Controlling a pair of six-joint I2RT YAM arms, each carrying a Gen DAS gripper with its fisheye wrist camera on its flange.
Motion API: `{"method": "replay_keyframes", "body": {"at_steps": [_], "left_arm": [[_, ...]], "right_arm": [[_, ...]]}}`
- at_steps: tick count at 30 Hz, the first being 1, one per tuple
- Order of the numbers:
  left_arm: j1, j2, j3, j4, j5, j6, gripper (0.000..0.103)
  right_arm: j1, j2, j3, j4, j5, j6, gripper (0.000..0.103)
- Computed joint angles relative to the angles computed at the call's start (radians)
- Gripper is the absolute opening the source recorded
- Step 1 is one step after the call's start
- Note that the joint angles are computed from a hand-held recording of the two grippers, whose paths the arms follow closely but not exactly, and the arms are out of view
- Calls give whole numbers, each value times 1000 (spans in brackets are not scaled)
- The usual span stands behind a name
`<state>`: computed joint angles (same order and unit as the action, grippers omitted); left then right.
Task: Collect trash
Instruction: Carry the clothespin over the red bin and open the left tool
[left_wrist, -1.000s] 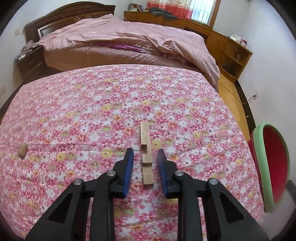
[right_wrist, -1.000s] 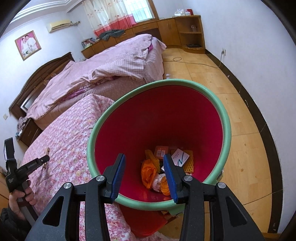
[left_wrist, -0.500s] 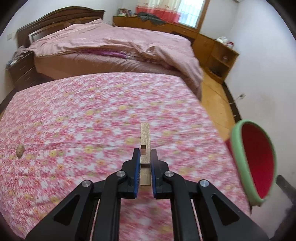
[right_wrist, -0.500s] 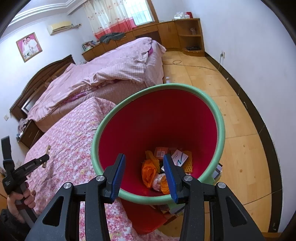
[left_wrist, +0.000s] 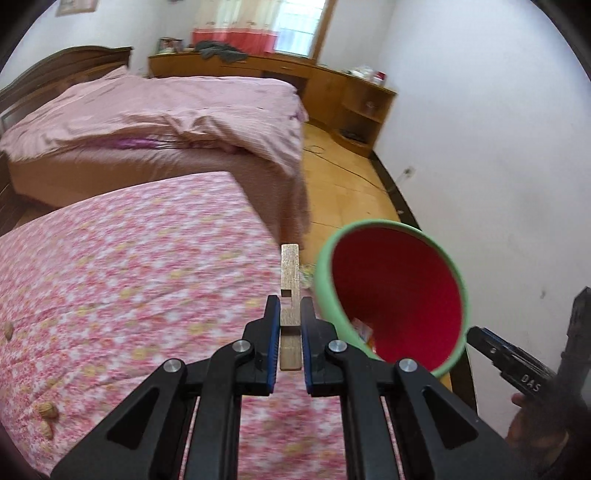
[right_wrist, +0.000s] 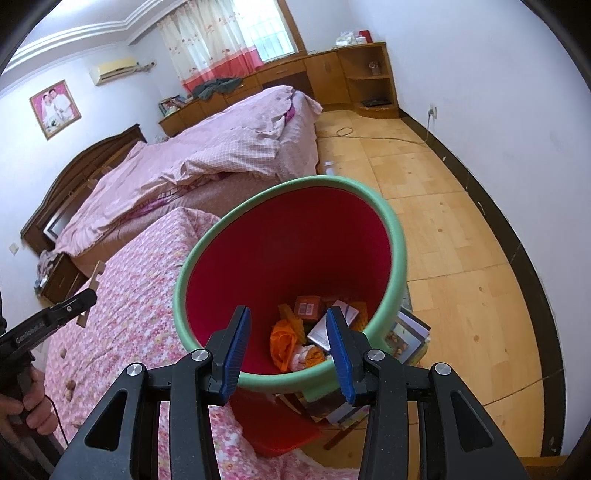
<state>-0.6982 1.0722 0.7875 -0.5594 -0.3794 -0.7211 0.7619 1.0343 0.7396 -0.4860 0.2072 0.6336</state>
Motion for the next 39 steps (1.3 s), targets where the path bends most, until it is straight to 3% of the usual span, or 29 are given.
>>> {"method": "replay_keyframes", "body": {"at_steps": [8, 15, 20, 22, 27, 31, 39], "left_arm": [[-99, 199, 108, 60, 5, 7, 9], [-100, 350, 159, 137, 60, 34, 9], [-109, 425, 195, 158, 47, 38, 10], [-106, 440, 207, 147, 53, 37, 19], [-105, 426, 205, 134, 51, 26, 25], [-118, 360, 172, 93, 10, -16, 37], [-149, 193, 98, -48, -88, -126, 38]], "right_arm": [[-86, -73, -53, 4, -49, -29, 48], [-176, -104, -90, 14, -116, -61, 48], [-230, -108, -102, 17, -152, -78, 48], [-242, -109, -106, 20, -160, -81, 48], [-245, -117, -108, 16, -167, -84, 48], [-200, -123, -100, 10, -138, -70, 48], [-55, -132, -62, -19, -47, -21, 50]]}}
